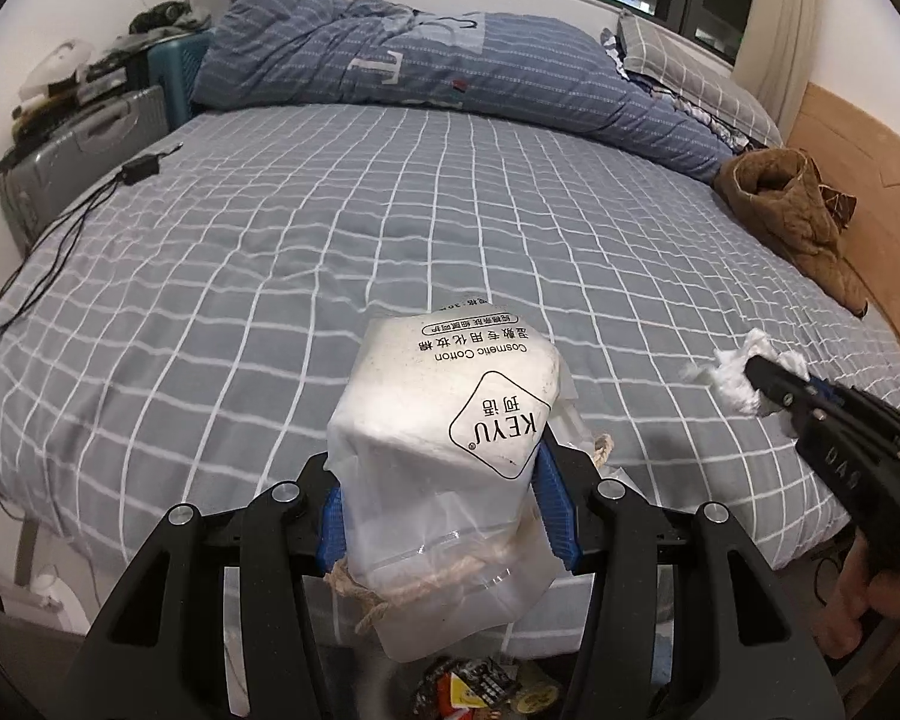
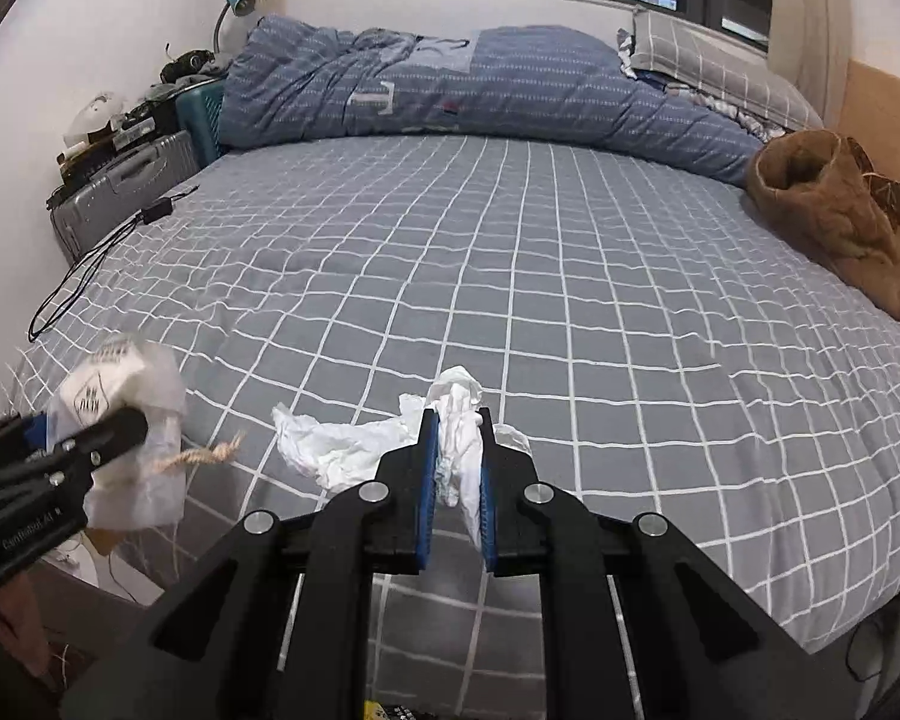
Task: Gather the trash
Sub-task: 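Carry the cotton-pad bag and tissue with both tools down over the bin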
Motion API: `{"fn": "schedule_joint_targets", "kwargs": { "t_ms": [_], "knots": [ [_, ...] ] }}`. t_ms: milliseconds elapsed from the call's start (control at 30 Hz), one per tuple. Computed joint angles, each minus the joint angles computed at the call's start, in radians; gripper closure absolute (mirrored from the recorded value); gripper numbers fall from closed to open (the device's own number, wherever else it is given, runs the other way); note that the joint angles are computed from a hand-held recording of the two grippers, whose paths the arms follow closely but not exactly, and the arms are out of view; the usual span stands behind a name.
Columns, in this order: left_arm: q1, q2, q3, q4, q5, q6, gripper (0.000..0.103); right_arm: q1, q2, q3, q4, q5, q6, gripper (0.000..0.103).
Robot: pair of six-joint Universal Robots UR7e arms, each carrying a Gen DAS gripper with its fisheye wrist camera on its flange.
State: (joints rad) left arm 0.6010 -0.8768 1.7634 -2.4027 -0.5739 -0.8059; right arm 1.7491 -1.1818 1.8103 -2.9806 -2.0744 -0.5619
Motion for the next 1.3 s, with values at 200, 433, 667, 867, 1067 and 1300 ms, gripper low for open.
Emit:
{"fn": "schedule_joint_targets", "kwargs": {
  "t_ms": [200, 433, 667, 867, 1067, 1300],
  "knots": [
    [-0.031, -0.017, 0.031, 0.012, -0.013, -0.043, 0.053, 0.004, -0.060, 0.060, 0.002, -0.007, 0.012, 0.092],
    [-0.069, -0.024, 0.053, 0.054, -0.022, -0.095, 0.053, 0.014, -0.111, 0.125, -0.002, -0.025, 0.019, 0.092],
    [-0.103, -0.045, 0.107, 0.082, -0.057, -0.164, 0.053, 0.017, -0.165, 0.182, 0.004, -0.034, 0.041, 0.092],
    [-0.132, -0.063, 0.147, 0.114, -0.080, -0.226, 0.053, 0.023, -0.212, 0.229, 0.022, -0.044, 0.056, 0.092],
    [-0.162, -0.073, 0.174, 0.160, -0.109, -0.291, 0.053, 0.031, -0.259, 0.287, 0.046, -0.064, 0.086, 0.092],
    [-0.183, -0.078, 0.181, 0.212, -0.147, -0.349, 0.053, 0.028, -0.327, 0.349, 0.103, -0.089, 0.136, 0.092]
  ]
}}
